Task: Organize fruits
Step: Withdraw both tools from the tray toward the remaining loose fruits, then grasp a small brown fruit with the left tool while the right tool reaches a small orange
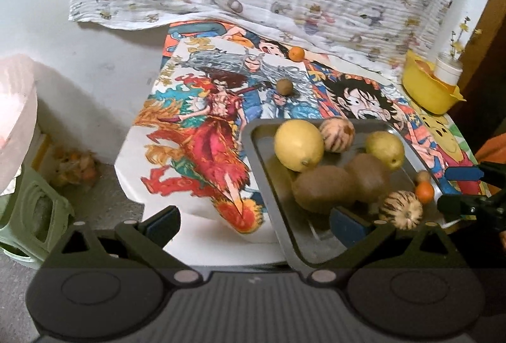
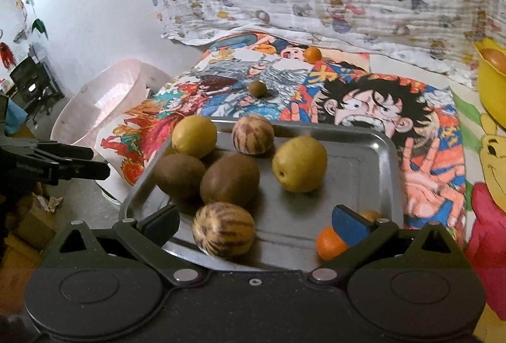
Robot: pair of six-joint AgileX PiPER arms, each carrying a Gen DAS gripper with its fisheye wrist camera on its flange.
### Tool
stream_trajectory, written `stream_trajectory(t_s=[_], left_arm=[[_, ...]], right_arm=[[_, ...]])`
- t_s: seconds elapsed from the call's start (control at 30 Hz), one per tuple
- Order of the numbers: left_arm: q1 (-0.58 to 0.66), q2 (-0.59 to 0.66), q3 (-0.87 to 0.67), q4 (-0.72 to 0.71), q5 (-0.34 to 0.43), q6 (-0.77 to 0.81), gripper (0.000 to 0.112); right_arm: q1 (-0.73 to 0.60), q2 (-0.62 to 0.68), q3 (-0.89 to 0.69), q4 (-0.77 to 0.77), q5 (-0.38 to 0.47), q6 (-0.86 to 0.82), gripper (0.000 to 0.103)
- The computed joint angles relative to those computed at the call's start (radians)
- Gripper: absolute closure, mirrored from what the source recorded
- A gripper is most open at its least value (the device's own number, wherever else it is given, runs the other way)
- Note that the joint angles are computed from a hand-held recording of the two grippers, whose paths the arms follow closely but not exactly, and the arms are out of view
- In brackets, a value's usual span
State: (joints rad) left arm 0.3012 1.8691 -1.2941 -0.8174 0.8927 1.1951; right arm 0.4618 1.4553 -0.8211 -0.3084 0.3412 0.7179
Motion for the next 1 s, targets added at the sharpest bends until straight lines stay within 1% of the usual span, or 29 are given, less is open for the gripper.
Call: stream_trajectory(t_s=[0.2,0.37,0.43,0.57,0.67,0.77,0.87,0.97,1.0], left_arm=[[-0.027,0.031,-0.055,0.008,-0.042,-0.055,0.01],[-0.06,0.072,-0.127,0.044,-0.057,-0.114,0.01],[-0.078,0.09,-0.156,0.059,-0.062,-0.139,0.01],[-0.115,0.129,-0.216,0.08,-0.071,-0.18,0.01],[-0.15,0.158,-0.266,0.083,-0.073,-0.212,0.01],[-0.192,0.184,-0.318,0.089,-0.091,-0.25,0.01],[-0.255,0.206,-0.37,0.17,-0.153,-0.36,0.01],[-0.302,0.251,-0.449,0.221,-0.172,-0.449,0.01],[-0.315,0.275,-0.485,0.228,-0.167,-0.48,0.01]], right_arm=[[-0.033,0.054,-0.068,0.083,-0.004,-0.131,0.001],[-0.105,0.112,-0.124,0.28,-0.016,-0.376,0.001],[-0.132,0.137,-0.152,0.325,-0.014,-0.445,0.001],[-0.199,0.198,-0.242,0.429,0.017,-0.616,0.001],[-0.253,0.247,-0.343,0.523,0.071,-0.755,0.001],[-0.31,0.304,-0.478,0.623,0.156,-0.889,0.001],[-0.344,0.39,-0.663,0.635,0.26,-0.95,0.001],[-0.36,0.504,-0.876,0.604,0.364,-0.974,0.001],[-0.363,0.548,-0.95,0.591,0.394,-0.981,0.001]])
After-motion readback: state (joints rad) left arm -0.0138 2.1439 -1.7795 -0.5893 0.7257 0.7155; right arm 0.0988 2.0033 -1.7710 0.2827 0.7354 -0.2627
